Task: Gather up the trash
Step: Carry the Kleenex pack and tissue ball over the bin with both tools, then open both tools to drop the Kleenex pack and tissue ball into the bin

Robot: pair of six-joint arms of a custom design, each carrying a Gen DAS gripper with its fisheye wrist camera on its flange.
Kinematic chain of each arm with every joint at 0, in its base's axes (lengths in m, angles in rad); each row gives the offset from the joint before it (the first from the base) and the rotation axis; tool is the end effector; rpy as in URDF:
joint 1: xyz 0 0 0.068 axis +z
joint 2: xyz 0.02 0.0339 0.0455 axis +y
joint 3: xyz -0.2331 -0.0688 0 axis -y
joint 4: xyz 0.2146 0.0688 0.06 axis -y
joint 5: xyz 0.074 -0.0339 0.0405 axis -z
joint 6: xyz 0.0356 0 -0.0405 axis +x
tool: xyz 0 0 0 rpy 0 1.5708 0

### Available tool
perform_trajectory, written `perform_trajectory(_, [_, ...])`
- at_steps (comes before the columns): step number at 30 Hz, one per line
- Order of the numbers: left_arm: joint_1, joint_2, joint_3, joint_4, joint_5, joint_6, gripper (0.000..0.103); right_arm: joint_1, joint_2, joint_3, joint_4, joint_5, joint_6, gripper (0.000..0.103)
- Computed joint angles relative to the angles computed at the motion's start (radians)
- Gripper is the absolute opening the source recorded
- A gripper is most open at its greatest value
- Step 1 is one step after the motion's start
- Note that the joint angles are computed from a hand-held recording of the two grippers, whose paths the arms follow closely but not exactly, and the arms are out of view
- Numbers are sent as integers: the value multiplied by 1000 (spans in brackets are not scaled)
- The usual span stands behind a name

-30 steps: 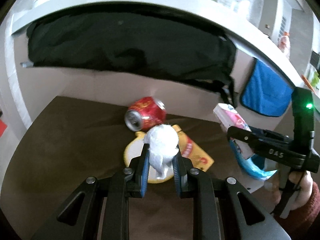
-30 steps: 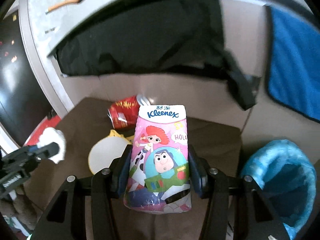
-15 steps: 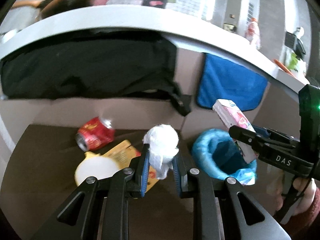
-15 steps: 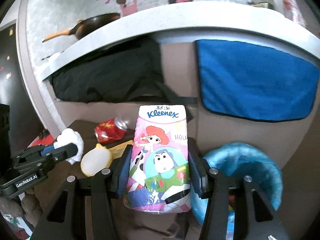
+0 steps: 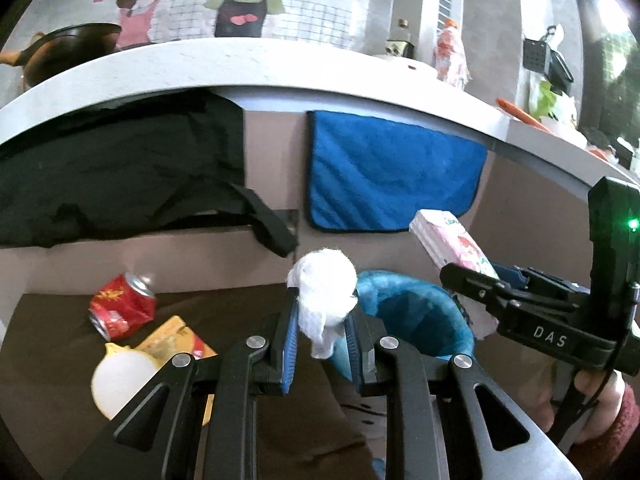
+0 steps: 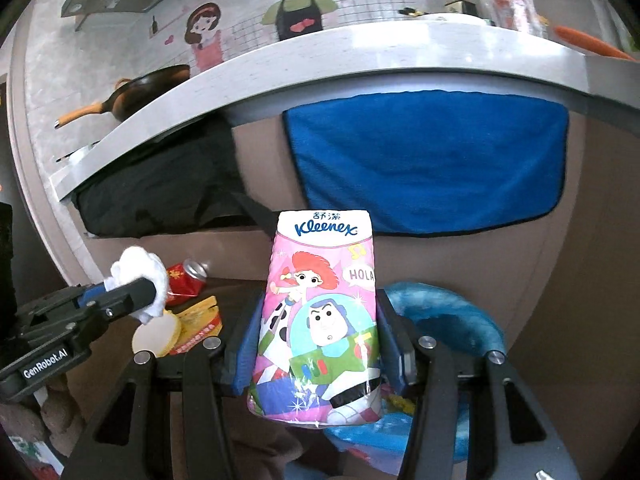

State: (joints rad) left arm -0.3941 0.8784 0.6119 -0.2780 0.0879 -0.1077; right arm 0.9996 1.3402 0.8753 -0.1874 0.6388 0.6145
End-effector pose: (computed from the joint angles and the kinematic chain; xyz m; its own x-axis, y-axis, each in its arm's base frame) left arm 0.1721 -0.0749 0.2376 -0.5241 0.1020 -0.8455 0.3978 0.9072 -0.1372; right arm 0.1622 0.2131 0.2356 -0.5098 0.0628 -0.8580 -0.1533 0.9747 0.1625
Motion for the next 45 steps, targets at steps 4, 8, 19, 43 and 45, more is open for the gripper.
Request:
perform_trajectory(4, [-71,49,3,48,-43,-28,22,-12,-69,-58,-7,19,6,49])
perform_trajectory(8, [-126,118,18,107,-77,-44,22,-31,-122,-98,-17,22,9,49])
perform_trajectory(19, [-213,316,54,244,-113,-82,22,-122,-209,-194,-6,-21,-8,49])
perform_trajectory(43, [-246,646,129,422,-124,-124,22,-340,-135,-329,191,-228,-58,49])
perform_trajectory(45, [-240,666,132,438,-115,-124,22,-349,-111,-330,209,-240,-60,49])
